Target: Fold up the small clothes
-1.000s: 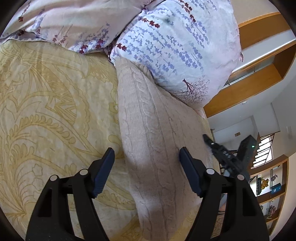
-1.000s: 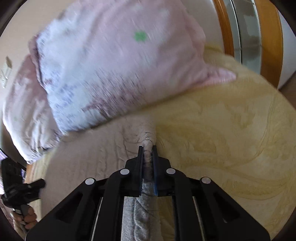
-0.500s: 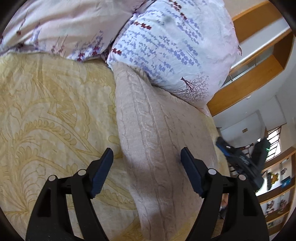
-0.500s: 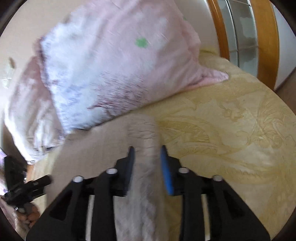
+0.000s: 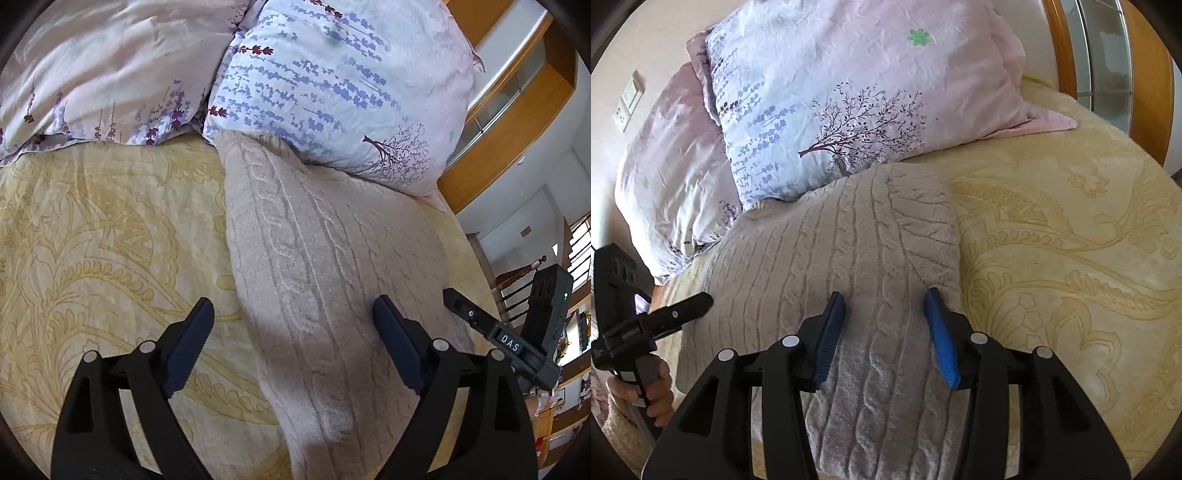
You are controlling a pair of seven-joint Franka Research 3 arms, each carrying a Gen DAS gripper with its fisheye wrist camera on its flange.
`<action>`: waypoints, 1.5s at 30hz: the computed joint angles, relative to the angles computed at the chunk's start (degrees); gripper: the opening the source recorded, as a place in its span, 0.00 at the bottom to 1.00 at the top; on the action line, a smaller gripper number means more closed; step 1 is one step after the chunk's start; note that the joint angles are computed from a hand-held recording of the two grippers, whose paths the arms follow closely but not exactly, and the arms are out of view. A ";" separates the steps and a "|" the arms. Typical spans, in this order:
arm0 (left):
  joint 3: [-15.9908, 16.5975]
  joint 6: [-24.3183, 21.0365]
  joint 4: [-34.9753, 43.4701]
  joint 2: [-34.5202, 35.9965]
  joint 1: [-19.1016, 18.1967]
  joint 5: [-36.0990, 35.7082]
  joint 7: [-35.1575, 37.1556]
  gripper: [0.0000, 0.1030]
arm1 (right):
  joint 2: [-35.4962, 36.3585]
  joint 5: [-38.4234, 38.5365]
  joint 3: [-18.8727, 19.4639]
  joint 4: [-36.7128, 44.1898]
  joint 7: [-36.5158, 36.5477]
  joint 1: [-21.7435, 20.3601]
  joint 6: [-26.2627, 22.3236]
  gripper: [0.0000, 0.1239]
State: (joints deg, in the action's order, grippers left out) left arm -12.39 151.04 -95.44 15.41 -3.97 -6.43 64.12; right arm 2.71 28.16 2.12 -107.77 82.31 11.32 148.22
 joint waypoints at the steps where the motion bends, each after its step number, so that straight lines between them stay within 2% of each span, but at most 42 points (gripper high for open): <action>1: 0.09 -0.11 0.13 0.11 -0.13 0.32 -0.17 0.86 | 0.02 1.35 -0.02 -0.09 -0.74 -0.16 -0.10 0.39; 5: 0.05 -0.40 0.28 0.32 -0.16 0.52 -0.26 0.87 | 0.29 3.93 -0.03 -0.28 -2.21 -0.39 0.25 0.42; 7: -0.73 -0.52 0.22 0.37 0.73 -1.93 0.84 0.87 | 0.32 5.32 -0.16 0.46 -2.86 -0.72 -1.51 0.43; 9: -2.14 -0.47 -0.02 0.35 2.37 -6.84 3.68 0.87 | 0.36 9.46 -0.44 1.77 -4.03 -1.52 -4.41 0.46; 10: -3.21 -0.45 -0.29 0.29 3.68 -10.83 5.99 0.87 | 0.35 14.51 -0.70 2.51 -5.87 -2.35 -6.39 0.48; 12: -4.35 -0.36 -0.67 0.30 5.22 -17.21 9.07 0.87 | 0.64 19.84 -1.33 3.53 -6.02 -3.52 -8.29 0.63; 13: -4.92 0.38 -1.16 0.18 5.95 -20.67 10.78 0.87 | 0.93 18.91 -1.57 3.98 -4.36 -3.73 -8.39 0.65; 15: -5.20 0.48 -1.41 0.06 6.48 -24.85 13.20 0.86 | 2.56 16.59 -2.16 6.15 -0.89 -4.50 -10.79 0.66; 18: -6.18 0.79 -1.91 -0.11 7.60 -32.87 18.41 0.82 | 4.87 18.01 -2.20 8.75 0.54 -6.10 -15.15 0.66; 20: -6.40 0.29 -1.76 0.11 7.96 -37.55 21.10 0.74 | 6.20 19.99 -1.86 10.04 0.30 -7.08 -17.58 0.65; 24: -5.40 0.28 -1.33 0.65 6.87 -40.42 22.51 0.69 | 7.26 21.43 -1.14 11.41 -1.98 -7.93 -19.70 0.65; 28: -4.70 0.63 -1.31 0.64 6.03 -40.24 22.04 0.66 | 9.47 25.23 -0.17 13.59 -6.44 -8.92 -22.95 0.59; 30: -4.58 0.70 0.13 1.91 5.68 -39.60 21.47 0.65 | 10.74 25.23 0.24 15.20 -7.38 -8.93 -24.73 0.52; 35: -5.42 0.70 0.31 2.28 6.43 -40.98 22.10 0.59 | 11.27 24.75 0.89 15.98 -9.24 -8.44 -24.81 0.52; 37: -5.74 0.65 0.02 2.11 6.76 -42.16 23.37 0.54 | 11.32 26.05 1.12 15.66 -10.05 -8.63 -25.18 0.46; 39: -6.00 0.74 -0.30 1.74 7.02 -43.51 24.97 0.49 | 11.29 29.51 1.32 14.83 -11.41 -9.51 -26.28 0.33; 41: -6.15 0.96 -1.08 0.98 7.25 -45.41 26.88 0.42 | 10.97 33.61 1.50 13.64 -13.18 -10.32 -27.28 0.28; 45: -5.92 0.95 -2.97 -1.06 7.33 -49.58 31.46 0.37 | 8.67 38.08 1.33 11.00 -16.29 -10.38 -28.01 0.24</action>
State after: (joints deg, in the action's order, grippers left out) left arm -18.31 152.00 -98.41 14.35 3.36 -56.01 95.58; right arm 11.38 66.24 3.45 -96.77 66.03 0.93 120.21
